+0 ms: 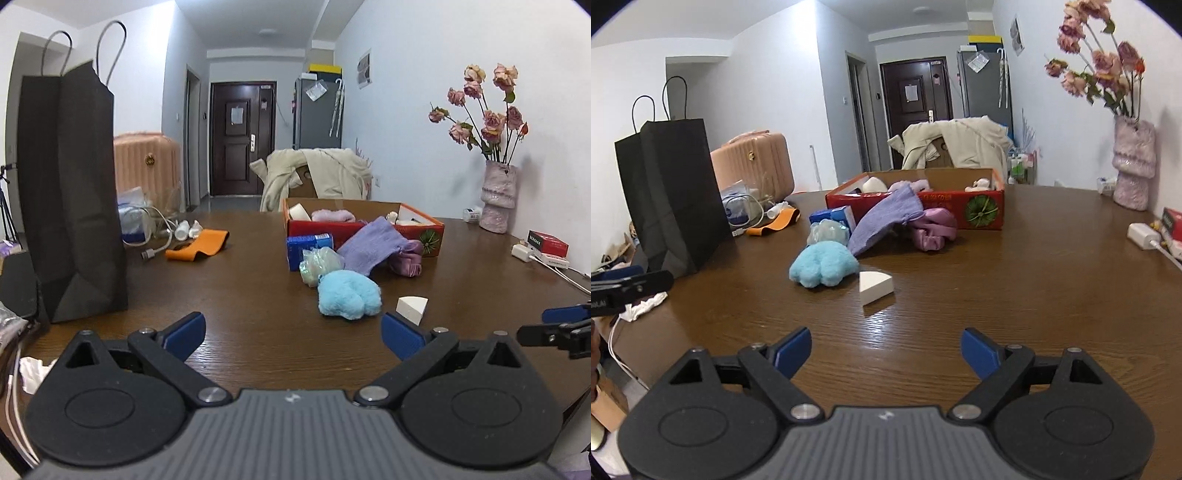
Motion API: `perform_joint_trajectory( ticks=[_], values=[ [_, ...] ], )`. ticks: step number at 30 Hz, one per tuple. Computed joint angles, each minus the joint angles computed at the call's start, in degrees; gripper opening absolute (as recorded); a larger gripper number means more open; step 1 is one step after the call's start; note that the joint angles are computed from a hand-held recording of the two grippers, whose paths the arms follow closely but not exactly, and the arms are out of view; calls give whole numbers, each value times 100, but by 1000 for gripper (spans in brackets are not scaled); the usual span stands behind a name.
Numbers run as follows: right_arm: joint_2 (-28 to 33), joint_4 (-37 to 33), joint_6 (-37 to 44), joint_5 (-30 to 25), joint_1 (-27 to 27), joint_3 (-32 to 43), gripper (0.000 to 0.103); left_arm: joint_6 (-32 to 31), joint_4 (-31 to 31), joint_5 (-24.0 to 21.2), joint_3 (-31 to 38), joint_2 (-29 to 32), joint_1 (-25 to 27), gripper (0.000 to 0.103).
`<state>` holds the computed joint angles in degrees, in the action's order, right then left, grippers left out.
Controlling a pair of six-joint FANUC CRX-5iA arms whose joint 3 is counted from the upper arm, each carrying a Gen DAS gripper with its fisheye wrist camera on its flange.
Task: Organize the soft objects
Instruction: 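Move both open tools back toward the remaining items on the table, then grasp the clear plastic bag with the left tool while the right tool grasps the white triangular sponge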
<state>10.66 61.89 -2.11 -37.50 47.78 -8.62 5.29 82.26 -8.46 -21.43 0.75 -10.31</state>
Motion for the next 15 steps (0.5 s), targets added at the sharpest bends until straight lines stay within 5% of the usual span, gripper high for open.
perform_joint_trajectory(
  ticks=[6,15],
  values=[
    [461,-683,554,-13,-164,584,70,2477,-2604,-728,739,487,598,103],
    [1410,-1420,1777,177,-502,1851,62,3728,-3786,-1232,2391,1679,548,103]
  ],
)
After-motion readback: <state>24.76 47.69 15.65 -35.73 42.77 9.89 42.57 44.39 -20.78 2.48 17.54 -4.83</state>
